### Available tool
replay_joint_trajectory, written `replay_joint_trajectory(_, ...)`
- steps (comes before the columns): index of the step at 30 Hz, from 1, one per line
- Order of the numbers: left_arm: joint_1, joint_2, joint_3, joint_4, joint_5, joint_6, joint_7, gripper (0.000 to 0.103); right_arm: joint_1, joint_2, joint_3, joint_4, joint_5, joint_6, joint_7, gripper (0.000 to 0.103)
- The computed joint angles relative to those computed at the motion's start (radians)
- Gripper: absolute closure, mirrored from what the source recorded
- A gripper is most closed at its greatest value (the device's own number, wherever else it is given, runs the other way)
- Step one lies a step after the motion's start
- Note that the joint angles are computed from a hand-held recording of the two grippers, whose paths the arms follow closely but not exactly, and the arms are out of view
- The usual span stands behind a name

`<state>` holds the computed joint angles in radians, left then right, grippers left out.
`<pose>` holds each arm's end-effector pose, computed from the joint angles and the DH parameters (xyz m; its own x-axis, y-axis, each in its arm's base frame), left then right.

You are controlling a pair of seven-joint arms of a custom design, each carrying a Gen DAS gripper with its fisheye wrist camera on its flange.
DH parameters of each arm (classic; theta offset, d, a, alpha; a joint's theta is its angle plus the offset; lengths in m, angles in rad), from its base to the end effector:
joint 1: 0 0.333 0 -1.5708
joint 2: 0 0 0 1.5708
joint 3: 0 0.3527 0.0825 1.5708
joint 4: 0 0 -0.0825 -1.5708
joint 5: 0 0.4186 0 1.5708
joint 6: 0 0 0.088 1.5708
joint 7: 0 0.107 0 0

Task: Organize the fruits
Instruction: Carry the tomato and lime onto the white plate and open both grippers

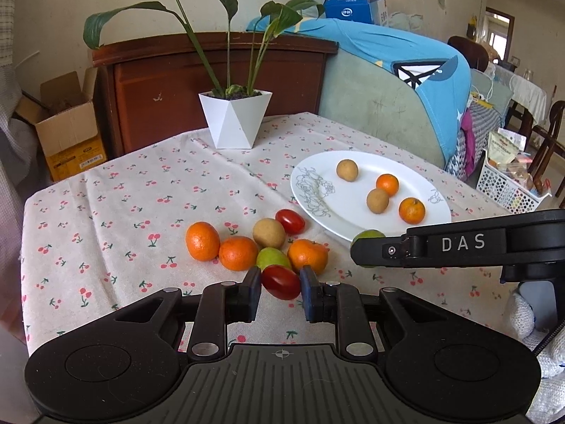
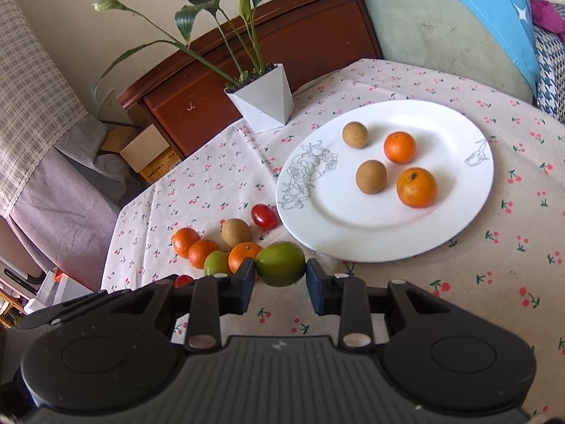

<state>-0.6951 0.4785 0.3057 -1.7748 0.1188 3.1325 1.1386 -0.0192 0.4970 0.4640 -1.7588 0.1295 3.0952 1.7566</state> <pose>0.6742 -0.3273 0.4192 -0.2236 -0.9689 0.1064 -0.6231 0.0581 -0.7800 0.7055 0.2604 0.4259 0.1605 -0.8831 -0.4408 -0.7339 0.1919 -0.6517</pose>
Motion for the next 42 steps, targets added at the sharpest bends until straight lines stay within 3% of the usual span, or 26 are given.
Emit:
replay_joint_trajectory(3, 0.026, 0.003, -0.033, 0.017, -0.019, 0.015, 0.007, 0.082, 0.019, -0.027, -0.038, -0.001, -0.016, 0.008, 0.007, 0.071)
replay_joint_trajectory(10, 0.156, 0.026, -0.205, 0.090, -0.112, 0.038, 0.117, 0.082, -0.075, -0.027, 0.037, 0.022, 0.039, 0.000, -0.025, 0.071)
replay_joint_trajectory(16, 0.208, 0.080, -0.279, 0.191, -0.171, -0.008, 0.182, 0.082, 0.038, -0.012, -0.137, 0.089, 0.039, -0.034, 0.097, 0.071)
replay_joint_trajectory(19, 0.220, 0.120, -0.298, 0.258, -0.175, -0.041, 0.204, 0.082, 0.100, -0.004, -0.237, 0.111, 0.021, -0.053, 0.201, 0.071)
replay_joint_trajectory(23, 0.220, 0.182, -0.299, 0.356, -0.168, -0.106, 0.205, 0.082, 0.072, 0.025, -0.217, 0.136, 0.058, -0.092, 0.266, 0.071)
replay_joint_trajectory(26, 0.232, 0.223, -0.316, 0.420, -0.160, -0.154, 0.199, 0.082, 0.110, 0.037, -0.272, 0.154, 0.038, -0.133, 0.335, 0.071)
replay_joint_trajectory(35, 0.251, 0.324, -0.339, 0.583, -0.117, -0.266, 0.170, 0.081, 0.145, 0.065, -0.315, 0.195, -0.021, -0.175, 0.402, 0.071)
replay_joint_trajectory(39, 0.255, 0.354, -0.349, 0.637, -0.102, -0.297, 0.168, 0.081, 0.147, 0.075, -0.315, 0.205, -0.034, -0.165, 0.416, 0.069)
replay_joint_trajectory(42, 0.252, 0.358, -0.347, 0.654, -0.098, -0.308, 0.149, 0.073, 0.140, 0.072, -0.305, 0.200, -0.039, -0.137, 0.416, 0.069)
